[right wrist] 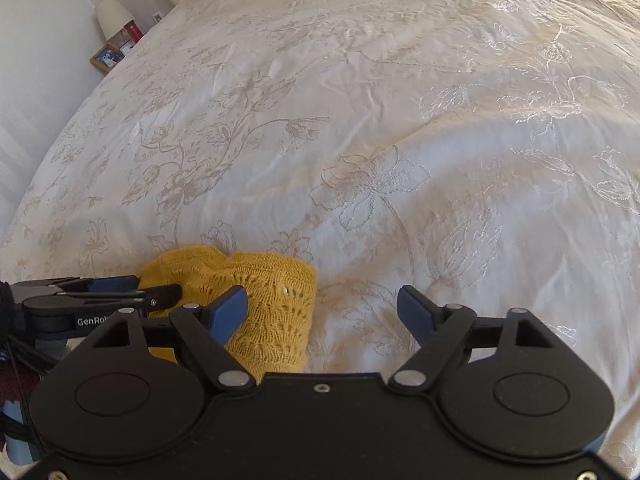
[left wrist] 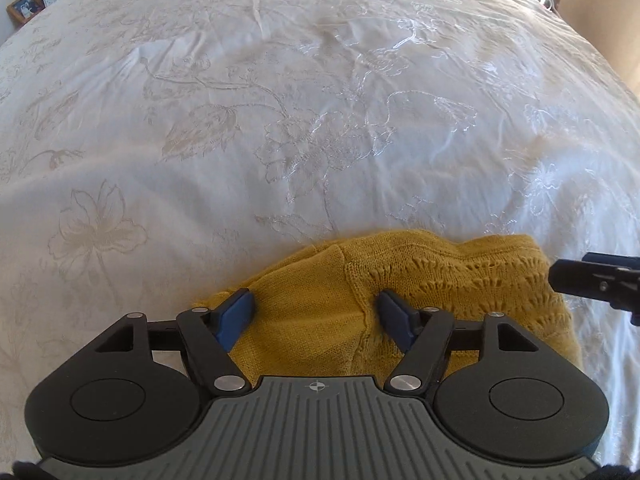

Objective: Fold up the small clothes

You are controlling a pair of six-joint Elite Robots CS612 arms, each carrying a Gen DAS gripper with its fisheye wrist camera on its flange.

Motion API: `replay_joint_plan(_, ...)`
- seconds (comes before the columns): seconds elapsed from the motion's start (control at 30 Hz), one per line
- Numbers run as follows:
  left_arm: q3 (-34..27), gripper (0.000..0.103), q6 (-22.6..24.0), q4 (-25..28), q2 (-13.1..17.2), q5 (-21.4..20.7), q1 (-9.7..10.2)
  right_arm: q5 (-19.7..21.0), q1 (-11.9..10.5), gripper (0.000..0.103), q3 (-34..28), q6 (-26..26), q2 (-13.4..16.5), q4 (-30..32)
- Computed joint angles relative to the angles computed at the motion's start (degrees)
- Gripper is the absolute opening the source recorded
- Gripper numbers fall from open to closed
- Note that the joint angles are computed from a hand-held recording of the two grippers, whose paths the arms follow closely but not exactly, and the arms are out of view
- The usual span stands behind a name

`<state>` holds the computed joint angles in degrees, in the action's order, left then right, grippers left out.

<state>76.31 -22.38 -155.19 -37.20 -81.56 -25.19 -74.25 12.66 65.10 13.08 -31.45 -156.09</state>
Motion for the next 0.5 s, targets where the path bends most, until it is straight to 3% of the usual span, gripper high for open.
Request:
replay_joint_plan(0.1, 0.28, 0.070, -0.45, -0.58, 0.01, -0.28, 0.06, -2.45, 0.59, 0.087, -3.52, -3.05, 1.74, 5.86)
replay_joint_plan(0.17, -0.04, 0.071, -0.16, -0.27, 0.13, -0.64, 0.17, -4.53, 1.03, 0.094, -4.60, -5.79, 2.47, 6.75)
replay_joint_plan(0.23, -0.41, 0.071, 0.27, 0.33, 0.15, -1.06, 0.29, -5.85, 1.29, 0.095, -4.75, -7.84, 2.42, 6.49)
replay_joint_plan(0.33, -0.93, 0.071, 0.18, 0.59, -0.01, -2.93, 0.82, -4.96, 1.02, 0.094, -1.87, -7.49, 0.63, 2.49)
replay_joint_plan(0.5, 5.56, 0.072, -3.60, -6.58, -3.82, -3.25, 0.30, -1.49, 0.44, 0.095, 5.05, -6.59, -3.21, -3.29)
